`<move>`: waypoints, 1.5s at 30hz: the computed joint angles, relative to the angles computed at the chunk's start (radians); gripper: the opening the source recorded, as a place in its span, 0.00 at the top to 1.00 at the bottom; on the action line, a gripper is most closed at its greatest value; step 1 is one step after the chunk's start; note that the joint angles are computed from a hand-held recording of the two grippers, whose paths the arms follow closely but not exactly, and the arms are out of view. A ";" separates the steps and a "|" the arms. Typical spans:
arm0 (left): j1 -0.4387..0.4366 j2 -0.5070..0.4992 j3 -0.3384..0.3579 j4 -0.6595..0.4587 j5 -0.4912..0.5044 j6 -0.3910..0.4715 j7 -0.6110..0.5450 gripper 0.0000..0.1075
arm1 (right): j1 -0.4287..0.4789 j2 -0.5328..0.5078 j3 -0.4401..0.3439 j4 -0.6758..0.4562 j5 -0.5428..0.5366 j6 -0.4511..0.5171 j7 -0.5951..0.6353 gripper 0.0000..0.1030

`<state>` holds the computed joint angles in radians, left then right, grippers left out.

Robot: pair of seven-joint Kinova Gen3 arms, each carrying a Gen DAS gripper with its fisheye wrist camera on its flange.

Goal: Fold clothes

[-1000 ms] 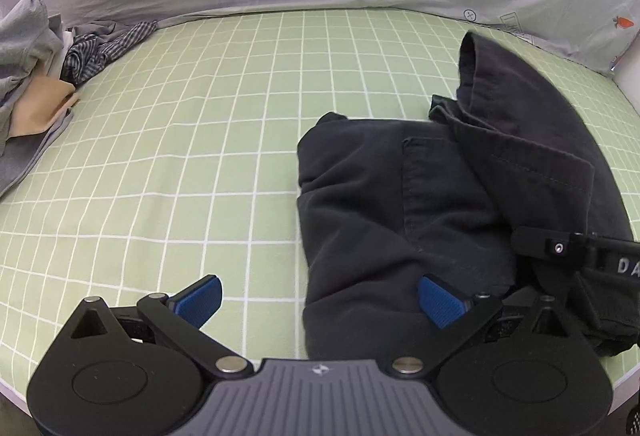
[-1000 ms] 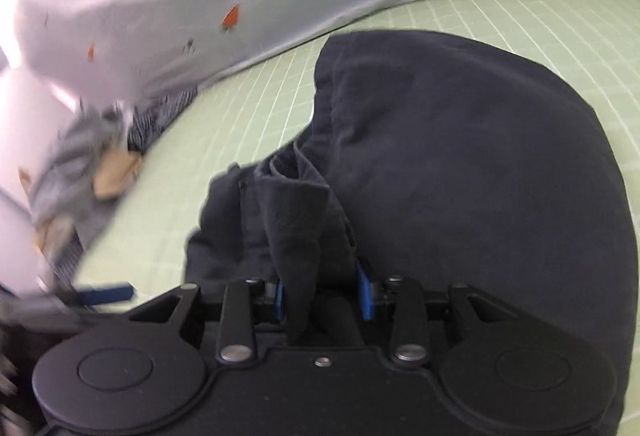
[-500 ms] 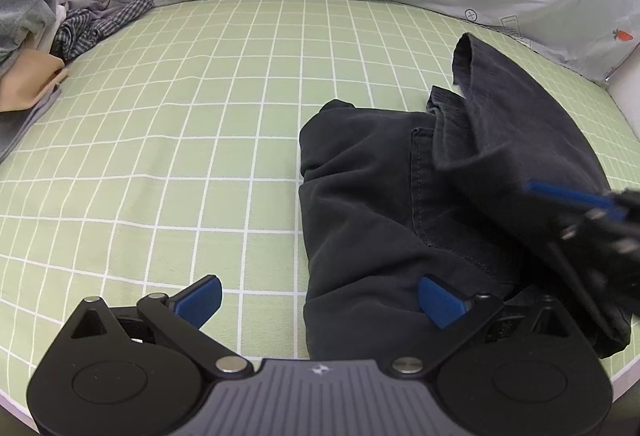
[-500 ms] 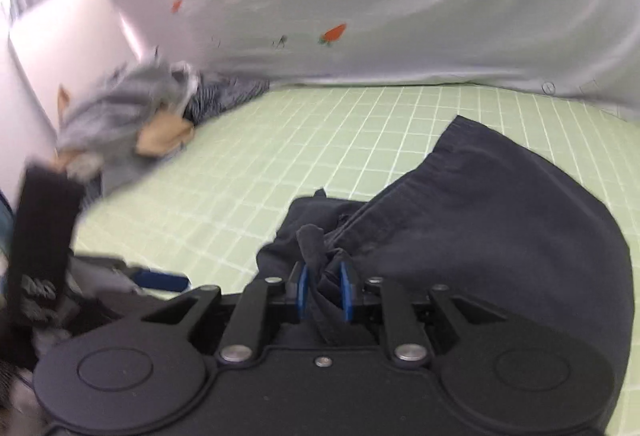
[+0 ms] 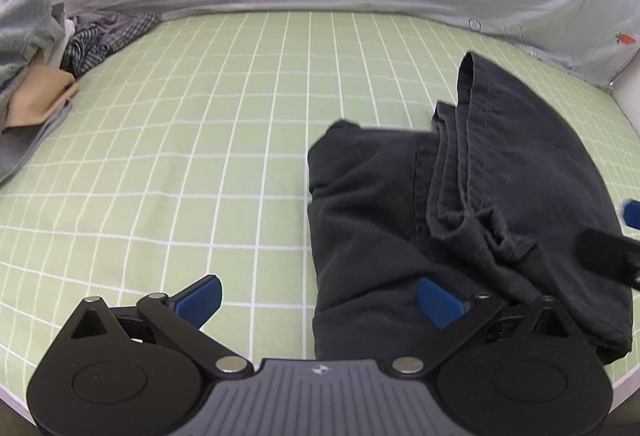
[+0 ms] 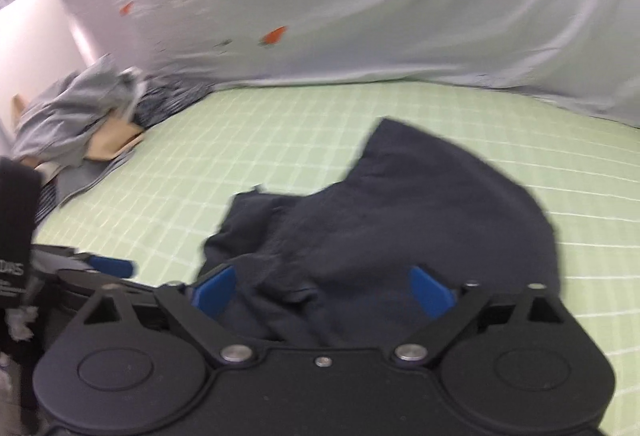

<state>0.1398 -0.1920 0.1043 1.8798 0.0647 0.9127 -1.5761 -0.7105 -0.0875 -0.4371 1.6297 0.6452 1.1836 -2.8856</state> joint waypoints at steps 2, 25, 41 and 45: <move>-0.004 -0.010 0.005 -0.008 -0.010 -0.009 0.019 0.04 | 0.002 -0.004 -0.011 -0.008 0.023 0.074 -0.041 0.03; 0.093 0.142 0.042 -0.094 0.173 -0.036 -0.058 0.17 | 0.228 -0.158 0.056 0.187 -0.240 0.143 -0.053 0.00; 0.118 -0.099 0.128 0.051 -0.020 -0.228 0.126 0.71 | 0.290 -0.170 -0.012 0.216 -0.253 0.115 -0.040 0.00; 0.055 -0.228 0.229 0.067 -0.134 -0.275 0.199 0.71 | 0.271 -0.164 -0.016 0.206 -0.230 0.115 -0.018 0.00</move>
<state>0.1945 -0.4203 0.3333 1.9473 -0.0691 0.6382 -1.3776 -0.4392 -0.2518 -0.4534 1.8353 0.4157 1.2985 -2.9038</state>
